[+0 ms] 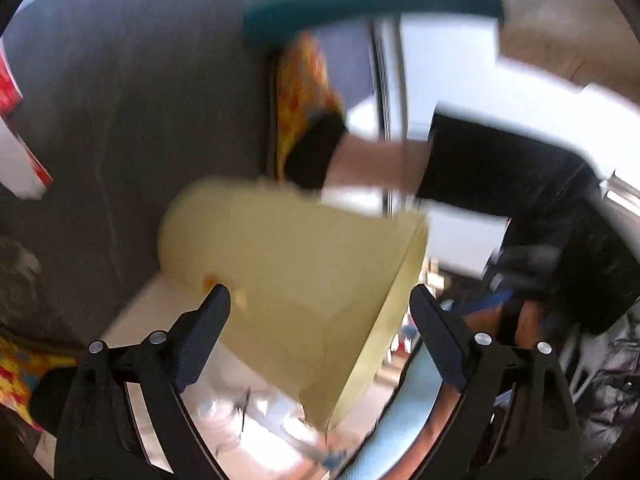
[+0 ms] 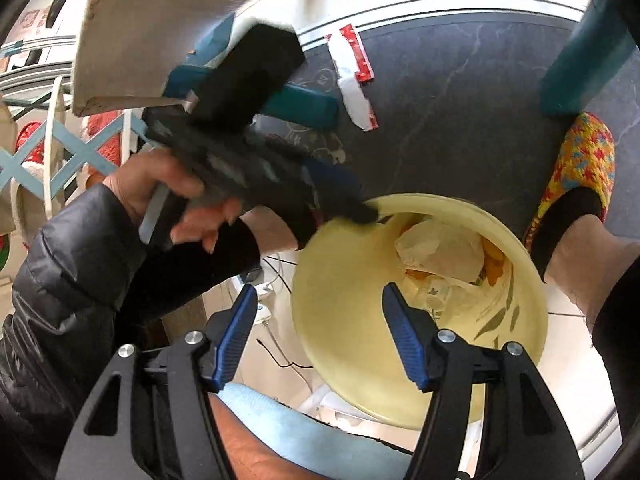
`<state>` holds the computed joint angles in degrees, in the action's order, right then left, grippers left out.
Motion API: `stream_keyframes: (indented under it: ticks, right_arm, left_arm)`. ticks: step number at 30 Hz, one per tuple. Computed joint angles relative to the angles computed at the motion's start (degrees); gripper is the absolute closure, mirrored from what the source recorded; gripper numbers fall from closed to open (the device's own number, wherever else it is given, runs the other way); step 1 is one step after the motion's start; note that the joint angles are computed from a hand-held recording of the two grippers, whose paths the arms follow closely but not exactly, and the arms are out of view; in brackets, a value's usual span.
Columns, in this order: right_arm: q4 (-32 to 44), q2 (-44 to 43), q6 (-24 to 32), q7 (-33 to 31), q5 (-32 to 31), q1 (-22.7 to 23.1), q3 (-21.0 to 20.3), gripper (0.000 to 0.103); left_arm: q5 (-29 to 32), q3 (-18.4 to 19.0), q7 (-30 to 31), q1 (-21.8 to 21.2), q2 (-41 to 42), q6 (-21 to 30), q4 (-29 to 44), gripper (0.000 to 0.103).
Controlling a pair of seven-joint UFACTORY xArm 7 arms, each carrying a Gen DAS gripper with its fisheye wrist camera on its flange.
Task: Collect trash
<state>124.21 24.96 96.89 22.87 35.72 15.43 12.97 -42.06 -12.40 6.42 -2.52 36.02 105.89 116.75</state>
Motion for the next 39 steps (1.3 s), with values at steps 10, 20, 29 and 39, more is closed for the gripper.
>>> stream_keyframes:
  ticks: [10, 20, 29, 39]
  right_arm:
    - [-1.77, -0.87, -1.47, 0.55, 1.41, 0.32, 0.34, 0.040]
    - [4.19, 3.55, 0.93, 2.96, -0.91, 1.37, 0.41, 0.040]
    - [6.94, 5.60, 2.34, 3.63, -1.38, 1.69, 0.93, 0.039]
    - [5.01, 2.81, -4.13, 2.18, -0.19, 0.89, 0.73, 0.039]
  left_arm:
    - [34.63, 10.30, -14.65, -11.93, 1.88, -28.78, -3.46, 0.013]
    - [41.66, 11.71, -31.48, -10.84, 15.47, -36.04, 6.33, 0.015]
    - [47.83, 11.48, -28.82, -13.62, 12.03, -46.09, -3.30, 0.019]
    - [42.74, 5.56, -6.59, -13.81, 10.43, -23.33, 4.12, 0.095]
